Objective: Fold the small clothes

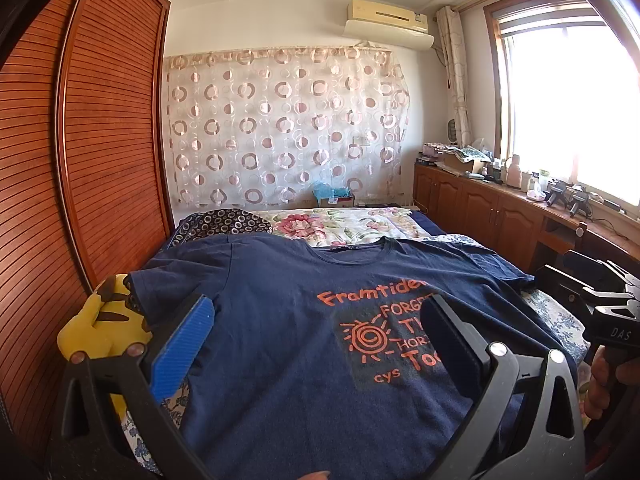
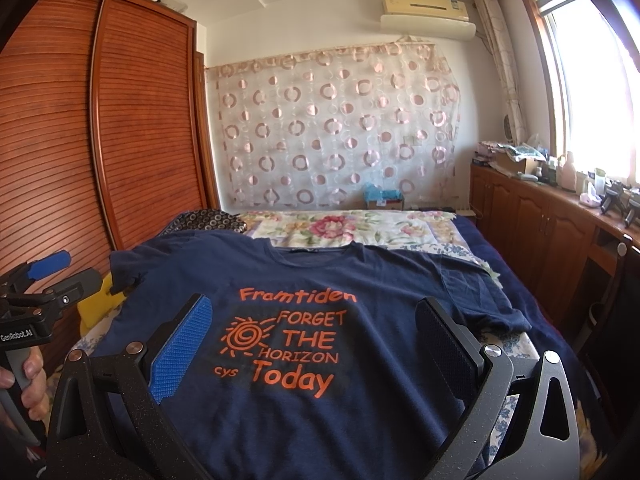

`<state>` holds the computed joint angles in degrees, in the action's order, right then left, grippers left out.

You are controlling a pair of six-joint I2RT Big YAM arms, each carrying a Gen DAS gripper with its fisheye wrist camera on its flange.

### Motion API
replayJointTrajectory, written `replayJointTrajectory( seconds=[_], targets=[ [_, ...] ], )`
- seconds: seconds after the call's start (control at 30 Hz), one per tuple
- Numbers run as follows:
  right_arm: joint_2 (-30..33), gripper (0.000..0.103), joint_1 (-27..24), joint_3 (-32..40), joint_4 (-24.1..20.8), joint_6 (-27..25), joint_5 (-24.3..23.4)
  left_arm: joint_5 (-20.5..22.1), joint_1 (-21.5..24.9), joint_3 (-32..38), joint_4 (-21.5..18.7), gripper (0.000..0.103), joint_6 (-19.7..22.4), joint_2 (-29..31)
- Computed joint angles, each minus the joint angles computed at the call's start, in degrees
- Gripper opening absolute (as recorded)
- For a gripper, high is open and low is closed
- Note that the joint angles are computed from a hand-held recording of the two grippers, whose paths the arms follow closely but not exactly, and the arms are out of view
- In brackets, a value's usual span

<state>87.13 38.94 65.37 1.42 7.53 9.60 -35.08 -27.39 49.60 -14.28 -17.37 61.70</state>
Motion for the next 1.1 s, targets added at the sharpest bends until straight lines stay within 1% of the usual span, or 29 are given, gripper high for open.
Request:
replayJointTrajectory(
  seconds=[0.43, 0.47, 0.57, 0.63, 0.7, 0.87, 1.0, 1.1],
  targets=[
    [0.82, 0.103, -0.21, -0.92, 1.54, -0.16, -0.51, 0.63, 0.73, -0.14, -0.69, 0.103, -0.21, 0.42],
    [0.34, 0.103, -0.13, 0.47, -0.53, -0.17, -0.65, 0.72, 1.01, -0.23, -0.8, 0.103, -0.24, 0.55],
    [1.35, 0.103, -0.46, 0.82, -0.66, -0.43, -1.75, 1.22, 1.98, -0.56, -0.88, 0.103, -0.66, 1.3],
    [2.39, 0.103, -0.43, 1.13, -0.58, -0.7, -2.28, 1.67, 2.75, -0.82, -1.05, 0.103, -0.93, 1.71],
    [5.08, 0.103, -0.08, 4.08, -1.54, -0.99, -2.68, 2.1, 3.57, -1.14, -1.1, 0.103, -1.25, 2.12],
    [7.45, 0.103, -0.16, 5.11, -1.39, -1.97, -4.16, 4.15, 5.97, -2.01, -1.56, 0.103, -2.12, 2.79],
    [10.15, 0.103, -0.04, 7.45, -2.67, -3.11, -5.44, 5.98, 9.03, -2.72, -2.02, 0.103, -1.44, 2.68],
    [12.08, 0.103, 0.11, 9.38, -4.26, -3.82, -6.81, 7.93, 11.45, -3.04, -2.32, 0.103, -0.01, 2.32]
  ],
)
